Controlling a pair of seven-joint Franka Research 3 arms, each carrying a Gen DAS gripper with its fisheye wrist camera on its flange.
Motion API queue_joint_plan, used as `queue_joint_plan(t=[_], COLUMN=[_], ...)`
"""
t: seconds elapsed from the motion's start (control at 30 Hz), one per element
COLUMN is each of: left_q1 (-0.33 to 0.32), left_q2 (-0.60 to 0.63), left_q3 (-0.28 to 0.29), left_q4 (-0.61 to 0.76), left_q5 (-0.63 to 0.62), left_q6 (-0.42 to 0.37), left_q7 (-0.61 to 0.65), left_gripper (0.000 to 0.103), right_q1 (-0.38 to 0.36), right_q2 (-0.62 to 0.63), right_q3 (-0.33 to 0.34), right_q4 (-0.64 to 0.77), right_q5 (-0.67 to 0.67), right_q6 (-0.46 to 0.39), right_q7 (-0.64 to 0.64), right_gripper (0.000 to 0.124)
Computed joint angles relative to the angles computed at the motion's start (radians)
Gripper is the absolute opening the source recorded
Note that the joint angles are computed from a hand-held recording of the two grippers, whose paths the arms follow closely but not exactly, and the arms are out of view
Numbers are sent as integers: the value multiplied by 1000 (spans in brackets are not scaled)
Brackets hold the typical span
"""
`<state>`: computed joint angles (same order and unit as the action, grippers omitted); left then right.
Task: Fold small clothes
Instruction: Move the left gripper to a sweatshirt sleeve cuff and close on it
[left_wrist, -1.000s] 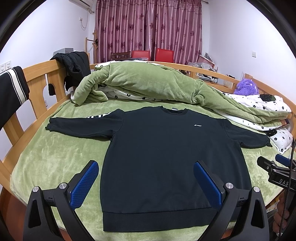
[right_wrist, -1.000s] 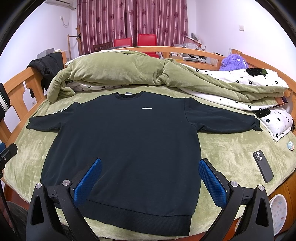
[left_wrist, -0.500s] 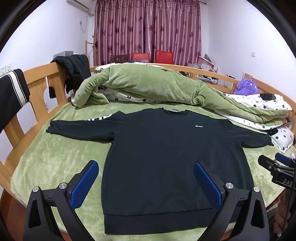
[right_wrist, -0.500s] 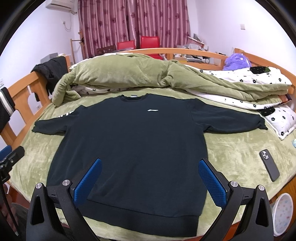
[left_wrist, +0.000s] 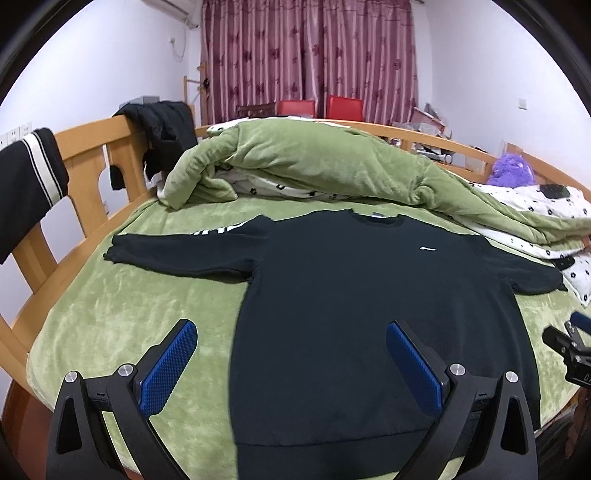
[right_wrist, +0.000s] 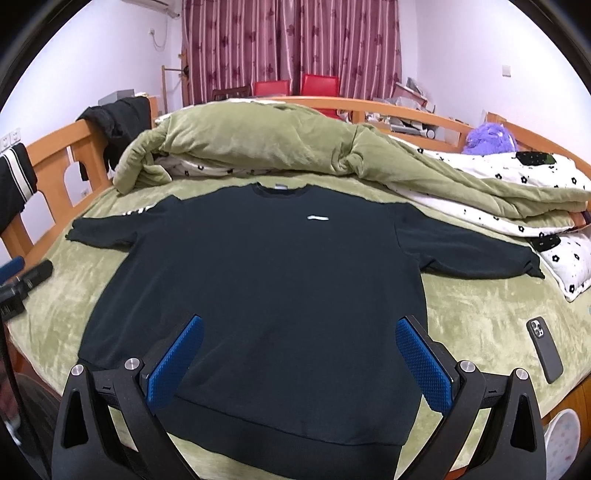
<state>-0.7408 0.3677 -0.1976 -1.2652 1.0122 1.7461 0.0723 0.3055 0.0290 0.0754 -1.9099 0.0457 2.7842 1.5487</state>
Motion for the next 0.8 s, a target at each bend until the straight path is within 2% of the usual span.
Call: queue_joint_plan(t=[0.13,0.3,0.33,0.57,0.8], left_q1=[48,136,156,298,418], left_q2=[-55,-129,-141,-187,-184], left_q3=[4,-2,-4,-1,25], left_q4=[-59,-162,-184,-318,-423], left_q5=[-23,-47,-53,-107,-200], left_q6=[-8,26,38,166,355], left_q7=[15,10,4,13,34], left_gripper=[103,102,102,102,102], right_q1=[0,-13,-8,54,96], right_q2=[40,125,146,356,564], right_q3=[-8,15,11,-27,-47], right_q4=[45,174,207,510,801], right_q5=[-19,157,158,60,18], right_q6=[-4,-19,-28,-104,-252], right_q7=[32,-88,-89,-51,-47], right_gripper=[102,102,102,102,100])
